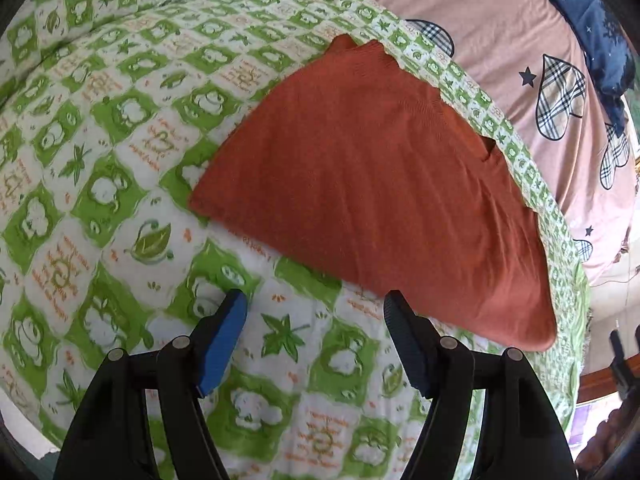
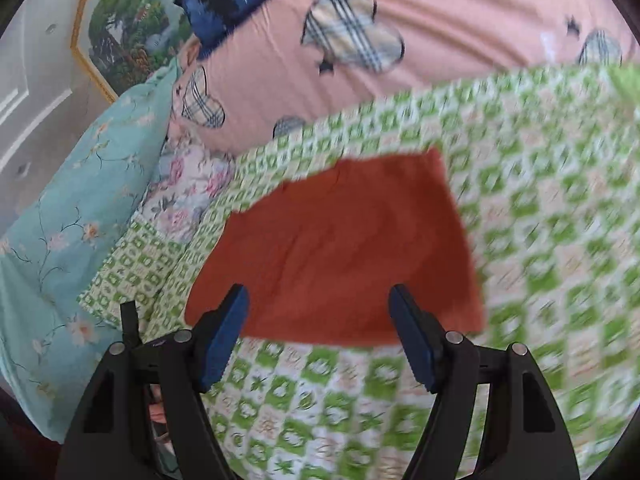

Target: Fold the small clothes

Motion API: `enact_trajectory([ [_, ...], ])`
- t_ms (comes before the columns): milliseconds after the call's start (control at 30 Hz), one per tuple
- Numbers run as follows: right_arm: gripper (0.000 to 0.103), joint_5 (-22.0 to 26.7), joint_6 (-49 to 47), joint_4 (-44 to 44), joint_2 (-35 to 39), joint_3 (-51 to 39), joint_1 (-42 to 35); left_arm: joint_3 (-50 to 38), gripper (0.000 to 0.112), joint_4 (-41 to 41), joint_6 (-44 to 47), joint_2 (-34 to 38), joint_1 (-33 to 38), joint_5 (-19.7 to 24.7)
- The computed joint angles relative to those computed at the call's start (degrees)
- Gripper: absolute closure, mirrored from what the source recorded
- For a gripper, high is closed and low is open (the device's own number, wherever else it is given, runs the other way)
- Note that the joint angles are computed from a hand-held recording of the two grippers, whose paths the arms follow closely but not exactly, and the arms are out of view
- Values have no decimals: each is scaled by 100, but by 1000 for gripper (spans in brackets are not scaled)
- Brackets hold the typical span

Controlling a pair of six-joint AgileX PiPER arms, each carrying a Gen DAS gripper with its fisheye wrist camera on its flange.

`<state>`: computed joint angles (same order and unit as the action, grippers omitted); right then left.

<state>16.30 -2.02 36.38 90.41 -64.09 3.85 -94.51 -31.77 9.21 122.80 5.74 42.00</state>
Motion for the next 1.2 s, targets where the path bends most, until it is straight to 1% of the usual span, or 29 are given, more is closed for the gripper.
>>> enact_trajectory([
  [33, 30, -73, -369, 503, 203, 28, 68, -1, 35, -54, -1, 11, -8, -106],
  [100, 30, -100, -627, 924, 542, -40, 197, -126, 32, -188, -14, 159, 6, -273],
  [133, 30, -86, -889, 1245, 692, -91, 239, -279, 31, -138, -152, 221, -25, -281],
  [167, 30, -62, -1097, 1483, 789, -138, 260, -332, 31, -204, -145, 288, -21, -414],
  [267, 30, -30, -1093, 1461, 975, -301, 303, -874, 30, -225, -347, 655, -42, -476],
  [367, 30, 38, -1396, 1775, 1098, -380, 212, -1351, 31, -151, -519, 943, -58, -515],
  [400, 30, 62, -1496, 1888, 1133, -396, 167, -1510, 39, -11, -649, 1017, -77, -505],
  [433, 30, 84, -1539, 1931, 1172, -416, 117, -1613, 52, 113, -749, 1051, -84, -492],
  [467, 30, 94, -1526, 1915, 1196, -424, 76, -1725, 59, 114, -739, 1095, -65, -439],
  [500, 30, 116, -1559, 1946, 1215, -431, 30, -1818, 74, 24, -647, 1133, -27, -373],
  [533, 30, 142, -1651, 2029, 1245, -443, -21, -1959, 92, -66, -552, 1190, 13, -238],
  [600, 30, 172, -1764, 2136, 1281, -453, -115, -2242, 103, -14, -540, 1243, 9, -47],
  [633, 30, 182, -1769, 2125, 1288, -458, -167, -2429, 105, 137, -532, 1243, -29, 244],
  [667, 30, 207, -1728, 2058, 1294, -483, -224, -2527, 105, 227, -475, 1187, -113, 305],
  [767, 30, 306, -1723, 1988, 1312, -592, -412, -2463, 106, 79, 31, 863, -456, 193],
  [833, 30, 416, -1928, 2212, 1341, -678, -585, -2549, 107, -16, 363, 753, -767, 217],
  [867, 30, 512, -2095, 2431, 1375, -736, -695, -2778, 106, 108, 396, 809, -1017, 338],
  [900, 30, 606, -2084, 2460, 1421, -834, -793, -2899, 106, 240, 365, 854, -1182, 364],
  [1000, 30, 771, -1870, 2208, 1557, -1122, -903, -3004, 106, 663, 435, 1040, -1789, 240],
  [1033, 30, 841, -1788, 2122, 1628, -1244, -921, -3172, 106, 814, 366, 1209, -1922, 340],
  [1100, 30, 962, -1696, 2003, 1758, -1444, -918, -3498, 106, 973, 214, 1520, -2057, 602],
  [1133, 30, 1031, -1653, 1940, 1858, -1586, -900, -3511, 106, 1061, 137, 1595, -2099, 633],
  [1200, 30, 1219, -1700, 1997, 2136, -1963, -863, -3224, 106, 994, 225, 1538, -2088, 453],
])
